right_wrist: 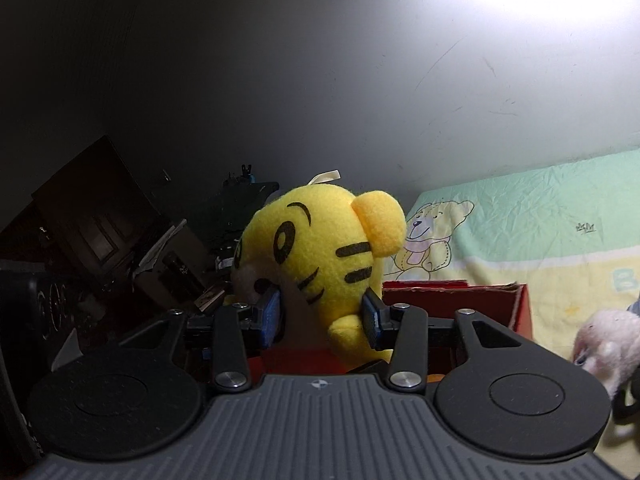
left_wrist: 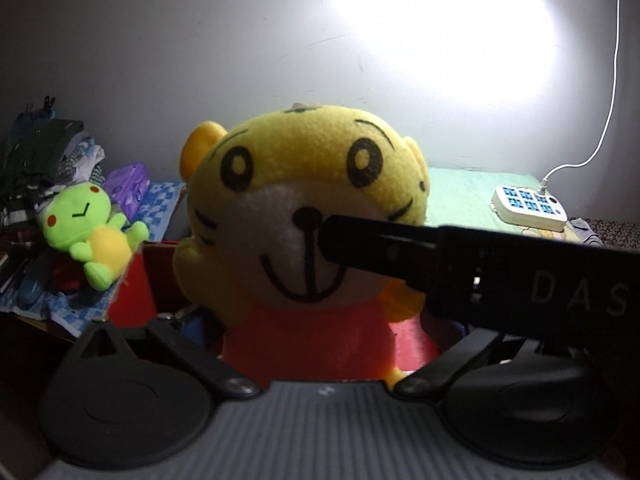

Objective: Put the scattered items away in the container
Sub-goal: 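Carry the yellow tiger plush with the right gripper toward the red box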

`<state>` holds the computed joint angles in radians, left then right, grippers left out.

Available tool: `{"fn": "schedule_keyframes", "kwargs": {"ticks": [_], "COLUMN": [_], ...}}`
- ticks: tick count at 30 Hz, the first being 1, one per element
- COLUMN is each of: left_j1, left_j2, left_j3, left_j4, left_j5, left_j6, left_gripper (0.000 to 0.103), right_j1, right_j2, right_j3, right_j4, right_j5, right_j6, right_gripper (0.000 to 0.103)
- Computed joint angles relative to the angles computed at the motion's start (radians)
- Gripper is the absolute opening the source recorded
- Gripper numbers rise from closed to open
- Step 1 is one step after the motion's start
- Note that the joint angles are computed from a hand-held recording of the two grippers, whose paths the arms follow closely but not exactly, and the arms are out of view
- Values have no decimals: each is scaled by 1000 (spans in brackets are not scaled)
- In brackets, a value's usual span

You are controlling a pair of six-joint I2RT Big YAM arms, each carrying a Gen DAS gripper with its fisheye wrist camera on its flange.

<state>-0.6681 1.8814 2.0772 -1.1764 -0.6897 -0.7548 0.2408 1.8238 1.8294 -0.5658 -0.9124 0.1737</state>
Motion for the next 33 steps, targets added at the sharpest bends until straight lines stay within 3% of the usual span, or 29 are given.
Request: {"fn": "schedule_keyframes", "kwargs": {"ticks": [8, 14, 22, 28, 33], "left_j1": [80, 109, 121, 127, 128], "left_j2": [-134, -170, -167, -165, -169], "left_j3": [-235, -322, -352, -351, -337], "left_j4": [50, 44, 29, 27, 5], "left_j5": [75, 138, 160, 166, 184], "left_j6": [60, 65, 76, 78, 69], "left_gripper": [101, 101, 103, 103, 103], "right_j1": [84, 104, 124, 134, 126], "right_j2": [33, 77, 125, 154, 150], "right_j3": [12, 61, 126, 166, 170], "right_j4": [-40, -168, -314, -345, -361], "right_j5": [42, 42, 96, 106, 100], "right_j6": [113, 146, 177, 173, 140], "right_gripper": [45, 45, 45, 46, 53]}}
